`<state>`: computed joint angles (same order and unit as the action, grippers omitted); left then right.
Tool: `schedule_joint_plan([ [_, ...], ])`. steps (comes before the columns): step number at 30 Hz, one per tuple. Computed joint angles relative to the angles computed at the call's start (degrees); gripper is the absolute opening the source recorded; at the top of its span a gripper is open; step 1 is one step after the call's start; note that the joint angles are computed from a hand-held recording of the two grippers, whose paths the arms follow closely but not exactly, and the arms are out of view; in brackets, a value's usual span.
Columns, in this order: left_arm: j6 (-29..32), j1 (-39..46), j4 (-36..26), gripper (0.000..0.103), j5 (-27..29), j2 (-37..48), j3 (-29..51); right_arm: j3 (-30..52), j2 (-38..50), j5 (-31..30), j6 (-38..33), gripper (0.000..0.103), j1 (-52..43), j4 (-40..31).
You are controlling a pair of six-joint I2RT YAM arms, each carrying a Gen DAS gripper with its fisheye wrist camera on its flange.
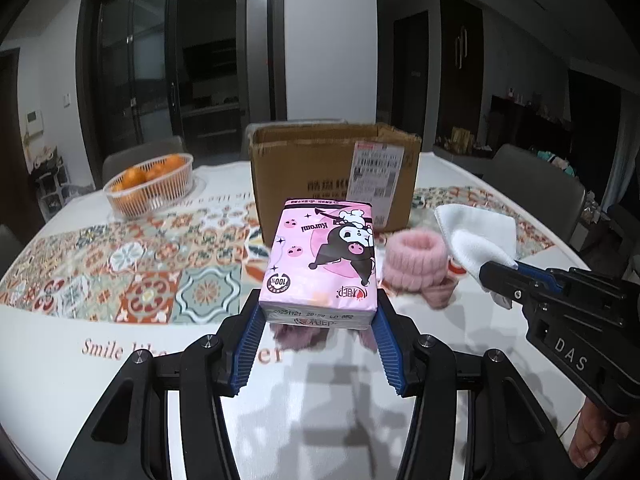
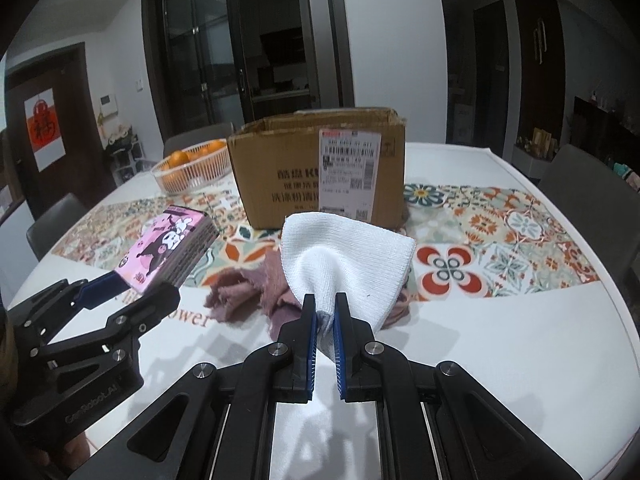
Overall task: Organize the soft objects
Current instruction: 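Lift and carry the tissue pack and white cloth over the box with both tools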
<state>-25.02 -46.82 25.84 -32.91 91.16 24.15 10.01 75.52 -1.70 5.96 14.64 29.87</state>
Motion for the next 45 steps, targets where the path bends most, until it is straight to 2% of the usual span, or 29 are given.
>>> schedule_joint_plan([
  [13, 5.4, 1.2, 0.7, 0.052, -2.4, -5.5, 1.7, 1.8, -7.7, -0.3, 0.0, 0.009, -0.8, -2.9],
  [23, 12.3, 4.1, 3.9, 0.052, -2.4, -7.7, 4.2, 6.2, -8.9, 0.3, -1.1, 0.009, -1.1, -2.5],
  [33, 17.3, 8.1, 6.6, 0.052, 0.2, -6.1, 8.4, 11.7, -5.3, 0.7, -2.5, 0.009, -1.7, 0.5],
  [45, 20.3, 14.2, 6.1, 0.052, 6.0, 1.1, 17.7, 21.2, 5.3, -1.8, -4.2, 0.009, -3.5, 2.3],
])
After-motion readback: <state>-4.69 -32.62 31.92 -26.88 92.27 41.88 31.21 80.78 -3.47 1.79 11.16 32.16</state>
